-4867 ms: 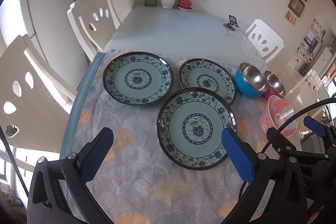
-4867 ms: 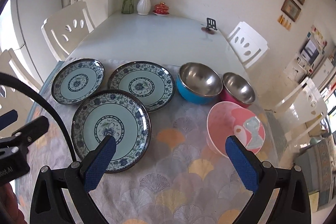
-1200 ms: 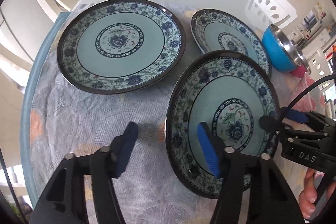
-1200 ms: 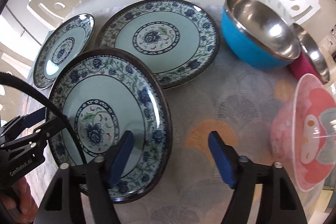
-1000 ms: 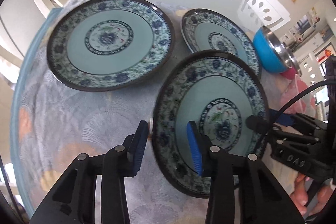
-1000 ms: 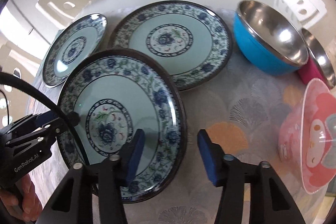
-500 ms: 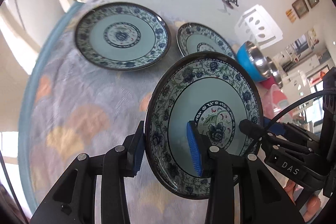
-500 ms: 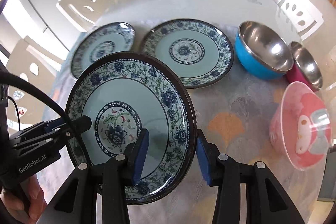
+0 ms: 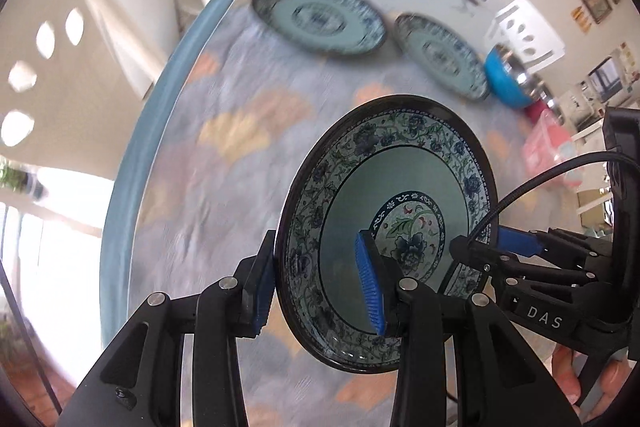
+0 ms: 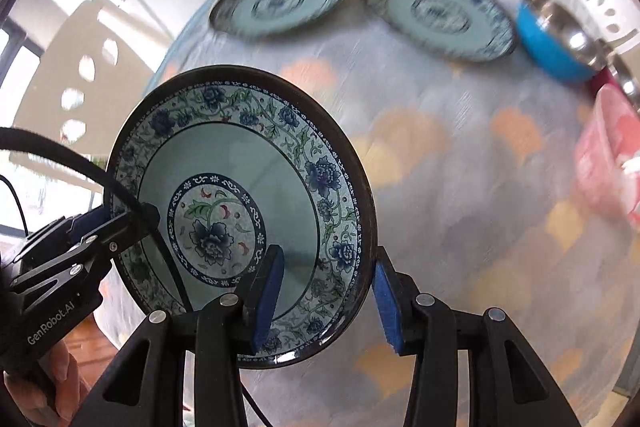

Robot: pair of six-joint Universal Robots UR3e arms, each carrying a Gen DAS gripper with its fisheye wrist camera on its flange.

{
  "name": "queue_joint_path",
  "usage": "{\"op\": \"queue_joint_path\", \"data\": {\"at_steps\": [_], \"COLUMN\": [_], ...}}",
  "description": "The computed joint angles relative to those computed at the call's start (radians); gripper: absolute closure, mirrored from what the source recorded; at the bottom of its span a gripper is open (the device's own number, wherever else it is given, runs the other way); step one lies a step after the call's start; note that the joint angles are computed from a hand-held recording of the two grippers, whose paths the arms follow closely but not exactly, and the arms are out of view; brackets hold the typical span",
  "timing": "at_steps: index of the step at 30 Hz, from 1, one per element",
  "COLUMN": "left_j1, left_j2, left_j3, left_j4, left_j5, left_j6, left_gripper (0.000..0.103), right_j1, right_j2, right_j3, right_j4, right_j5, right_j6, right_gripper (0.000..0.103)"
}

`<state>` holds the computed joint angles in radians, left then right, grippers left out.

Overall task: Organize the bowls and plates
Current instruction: 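Lift the plate upright with both grippers and carry it toward the table edge, then lower the plate flat onto the cloth and open both grippers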

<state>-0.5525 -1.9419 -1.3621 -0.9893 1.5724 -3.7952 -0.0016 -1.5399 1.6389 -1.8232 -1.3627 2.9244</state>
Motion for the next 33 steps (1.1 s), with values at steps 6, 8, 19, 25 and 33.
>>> {"op": "queue_joint_path", "data": {"at_steps": [6,8,19,25,33], "left_j1": [0.023,0.018,-0.003,-0.016,-0.051], "left_j2": [0.093,0.1,0.126,0.06,-0.184], "left_j3": [-0.214,-0.237,-0.195,0.075,0.662], "left_j4": [0.084,0.094,-0.005,-0.152,-0.389], "left_j5": [-0.076,-0.082,0.04,0.171,0.327], "left_j6": [-0.054,-0.067,-0.083,-0.042,0.058], "left_gripper": [0.068,0.068,0.068,0.068,0.068], "right_j1": [0.041,0.043,0.013,-0.017,-0.012], "right_j2": [-0.007,-0.012,-0.067,-0.088,-0.043], "right_j3": [0.066,0.086,0.086,-0.031,-0.255], "right_j4": [0.011,0.01,0.02,0.059,0.057], "right_j5": [-0.009,-0.005,-0.021,-0.02,-0.02], "right_j6": [0.02,0.025,0.033,0.025,0.024], "right_gripper": [0.06,0.06,0.06,0.06,0.06]}}
